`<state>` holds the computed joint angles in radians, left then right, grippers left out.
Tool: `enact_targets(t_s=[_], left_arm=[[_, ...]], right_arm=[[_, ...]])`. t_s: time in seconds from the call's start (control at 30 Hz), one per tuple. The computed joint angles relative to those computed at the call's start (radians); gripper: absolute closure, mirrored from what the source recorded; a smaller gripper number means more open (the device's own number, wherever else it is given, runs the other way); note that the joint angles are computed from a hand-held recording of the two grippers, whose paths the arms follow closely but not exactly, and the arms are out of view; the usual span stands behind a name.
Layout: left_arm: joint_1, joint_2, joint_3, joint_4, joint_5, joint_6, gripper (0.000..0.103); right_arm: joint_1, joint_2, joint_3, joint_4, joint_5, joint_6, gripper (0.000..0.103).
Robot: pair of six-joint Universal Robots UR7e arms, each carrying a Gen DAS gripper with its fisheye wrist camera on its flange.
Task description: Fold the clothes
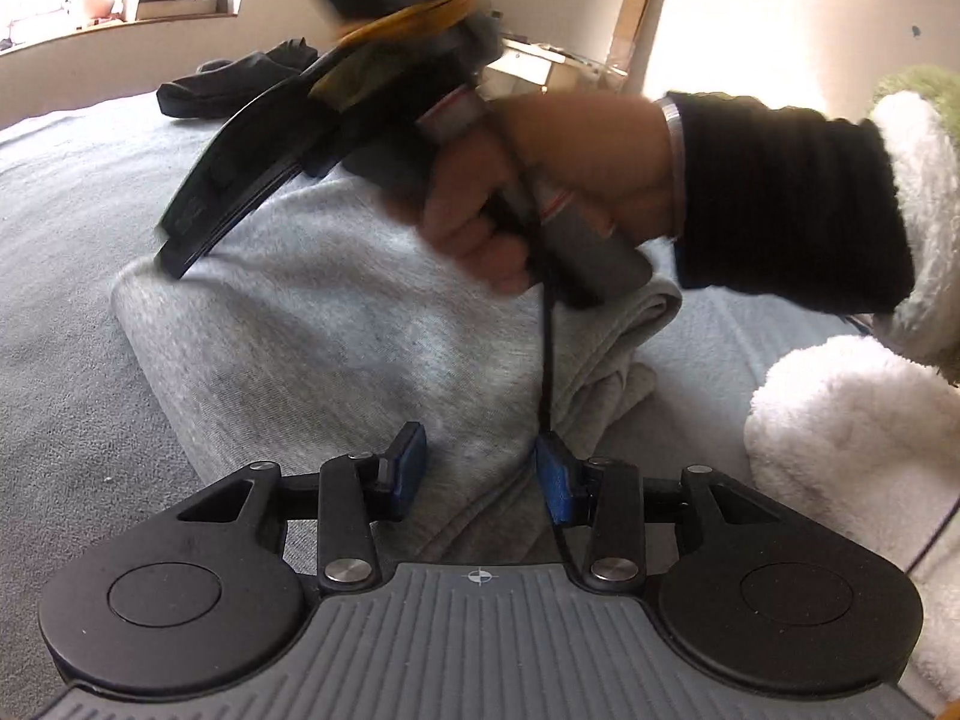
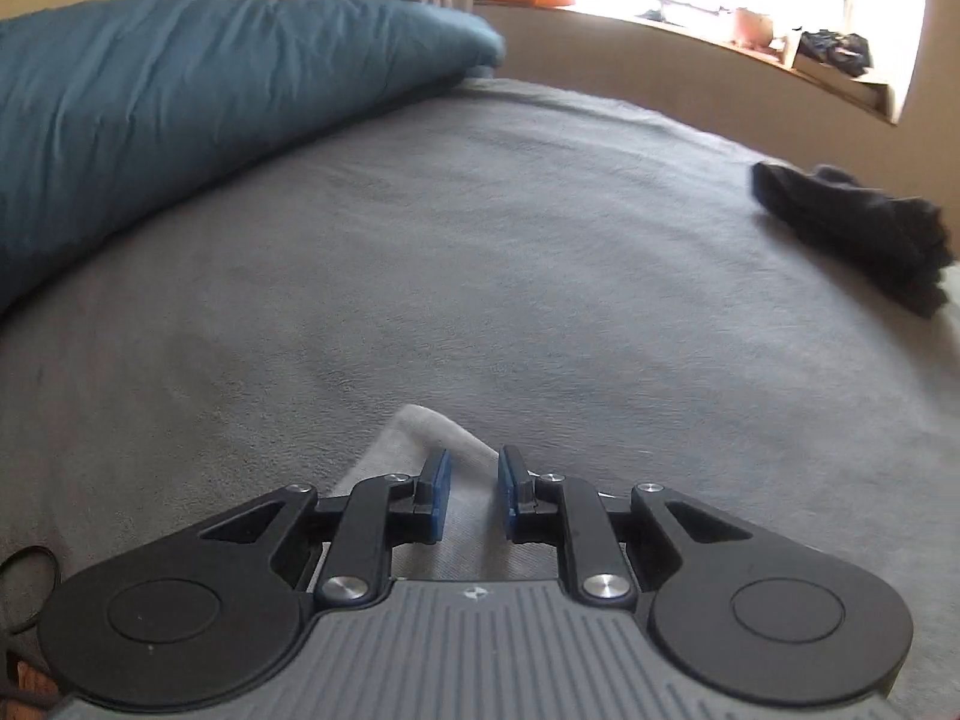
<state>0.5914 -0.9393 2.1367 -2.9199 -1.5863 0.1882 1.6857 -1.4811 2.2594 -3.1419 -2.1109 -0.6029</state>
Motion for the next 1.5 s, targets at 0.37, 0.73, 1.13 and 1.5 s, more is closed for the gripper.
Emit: enact_targets(t_s=[0.37,0.73,1.13,1.5], left_arm=[[0.018,-0.075,-0.021,0.161,-0.019,0.119,0.062],[-0.023,-0.118,-0.025,0.215,0.017,0.149,0.058],[-0.053,-0.03,-0.069,0.214,-0.027,0.184,0.058],[-0.056,0.099,-0.233,0.226,0.244,-0.199,0.051]], right_arm=[[0.057,-0.373,0.197,0.1,-0.112,0.236,0.084],[0.137,-0.512,0.273,0.144,-0.21,0.388,0.084],[0.178,-0.502,0.255,0.302,-0.35,0.465,0.084],[-0.026,-0.395,0.253,0.07,-0.232,0.313,0.084]])
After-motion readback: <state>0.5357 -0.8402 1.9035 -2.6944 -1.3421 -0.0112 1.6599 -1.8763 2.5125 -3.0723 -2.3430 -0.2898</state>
